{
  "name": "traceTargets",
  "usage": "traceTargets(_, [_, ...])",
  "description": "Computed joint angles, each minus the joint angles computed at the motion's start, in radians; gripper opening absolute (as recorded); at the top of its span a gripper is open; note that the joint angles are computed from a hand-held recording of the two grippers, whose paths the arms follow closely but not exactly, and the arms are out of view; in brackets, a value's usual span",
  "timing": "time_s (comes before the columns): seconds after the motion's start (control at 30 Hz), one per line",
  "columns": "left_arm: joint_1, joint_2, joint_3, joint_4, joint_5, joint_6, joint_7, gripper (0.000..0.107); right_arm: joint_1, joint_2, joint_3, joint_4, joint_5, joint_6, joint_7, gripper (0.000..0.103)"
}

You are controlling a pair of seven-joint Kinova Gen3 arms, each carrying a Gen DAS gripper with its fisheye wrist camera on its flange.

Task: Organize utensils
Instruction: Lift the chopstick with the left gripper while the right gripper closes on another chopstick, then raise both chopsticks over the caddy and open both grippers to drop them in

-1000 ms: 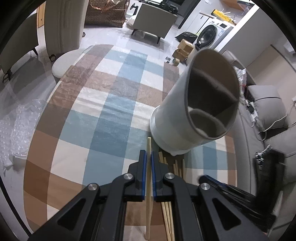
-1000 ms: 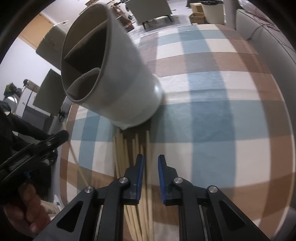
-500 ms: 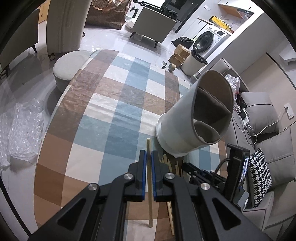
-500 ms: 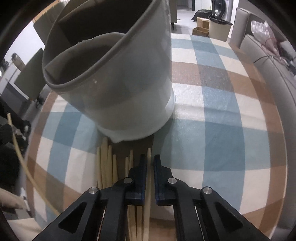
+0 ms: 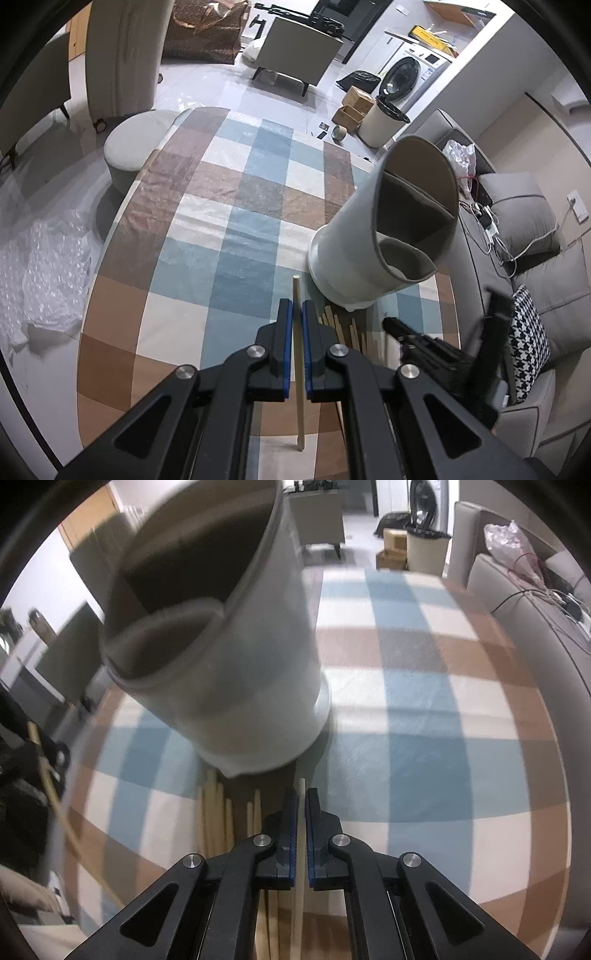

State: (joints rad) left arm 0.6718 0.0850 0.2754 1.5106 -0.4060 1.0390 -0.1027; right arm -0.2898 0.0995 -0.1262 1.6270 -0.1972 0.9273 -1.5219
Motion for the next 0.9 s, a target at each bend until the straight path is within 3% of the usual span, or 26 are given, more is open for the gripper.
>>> traceTargets(0.2, [0.049,0.024,0.015,-0.066,-0.081,0.062,-0.021,0.001,0.044,-0.117,0.023,0.051,-0.131,-0.080,0.143,0.003])
traceTargets(0.4, [0.117,0.066,0.008,-0.149,-0.160,0.128,-0.057,0.001,0.045,-0.232,0.065,0.110,-0.217,-0.128,0.210,0.003])
traceTargets(0.9, [0.151,0.082,-0.031,-0.263,-0.155,0.130,-0.151,0.000,-0.008,-0.290,0.151,0.083,-0.397,-0.250,0.371,0.003])
